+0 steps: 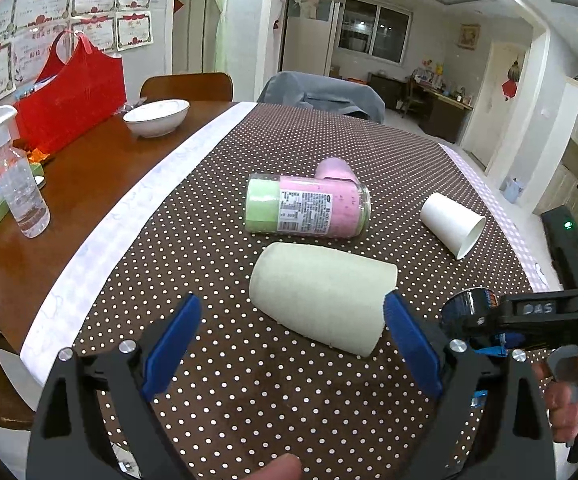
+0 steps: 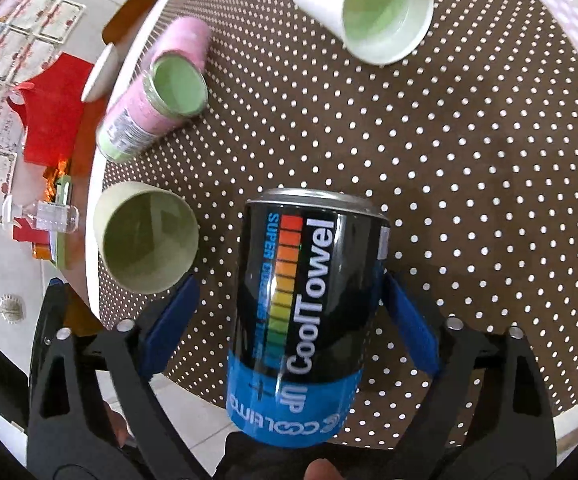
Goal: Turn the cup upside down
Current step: 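Grasp the lying CoolTowel can with the right gripper and lift it, then rotate the can upright with the right gripper and set it on the table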
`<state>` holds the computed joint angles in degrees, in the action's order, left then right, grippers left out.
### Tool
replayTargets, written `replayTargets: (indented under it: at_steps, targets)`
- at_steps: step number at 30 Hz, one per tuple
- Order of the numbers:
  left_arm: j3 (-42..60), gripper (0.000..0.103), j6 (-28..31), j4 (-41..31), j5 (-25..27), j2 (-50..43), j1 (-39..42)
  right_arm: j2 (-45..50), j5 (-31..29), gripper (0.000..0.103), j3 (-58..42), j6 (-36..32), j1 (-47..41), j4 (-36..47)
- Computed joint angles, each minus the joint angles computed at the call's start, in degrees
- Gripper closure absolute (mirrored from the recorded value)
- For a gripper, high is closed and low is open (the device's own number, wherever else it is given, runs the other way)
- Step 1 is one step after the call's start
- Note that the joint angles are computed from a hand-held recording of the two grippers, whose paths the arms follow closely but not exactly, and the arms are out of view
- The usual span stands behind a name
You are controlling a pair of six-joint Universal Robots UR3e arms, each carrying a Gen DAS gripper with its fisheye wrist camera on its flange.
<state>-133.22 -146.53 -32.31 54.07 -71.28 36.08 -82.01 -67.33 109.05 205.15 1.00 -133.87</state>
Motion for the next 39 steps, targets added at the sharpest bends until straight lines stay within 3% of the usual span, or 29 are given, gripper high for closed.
replayTargets:
  at_steps: [2,7,9,15,20,27,33,39]
  targets:
    - [-0.01,0.012,0.10,-0.27,-0.30,0.08,0.30,0.77,-0.74,0.036,-1.46,-0.58,0.08,1.51]
    - [-0.16,0.012,0.36,-1.57,-0.85,1.59,0.89,0.65,-0.17,0.037,-0.23,-2.95,0.34,-0.95]
    - [-0.46,0.012,0.54,-2.12,-0.99,2.68,1.28,-1.00,-0.03,0.037,3.16,-3.67,1.03,-6.35]
    - [-1.32,0.012,1.40,-4.87,-1.15,7.05,2.28,-7.62,-10.10,0.037,12.02,-5.07,6.25,-23.14]
    - [-1.63,0.012,1.97,-7.70,-1.74,11.13,3.01,-10.71,-14.98,0.037,18.91,-7.39,7.96,-37.61]
    - [-2.27,0.012,1.73,-10.50,-1.24,16.00,3.50,-0.33,-25.15,0.037,21.42,-9.46,10.31,-60.84]
    - [-3.14,0.012,0.88,-11.48,0.09,18.83,4.04,9.69,-29.58,0.037,14.56,-9.37,12.27,-63.57]
    - [-3.64,0.012,-0.01,-11.39,1.16,19.75,3.38,9.33,-30.69,0.037,15.21,-10.82,13.89,-61.32]
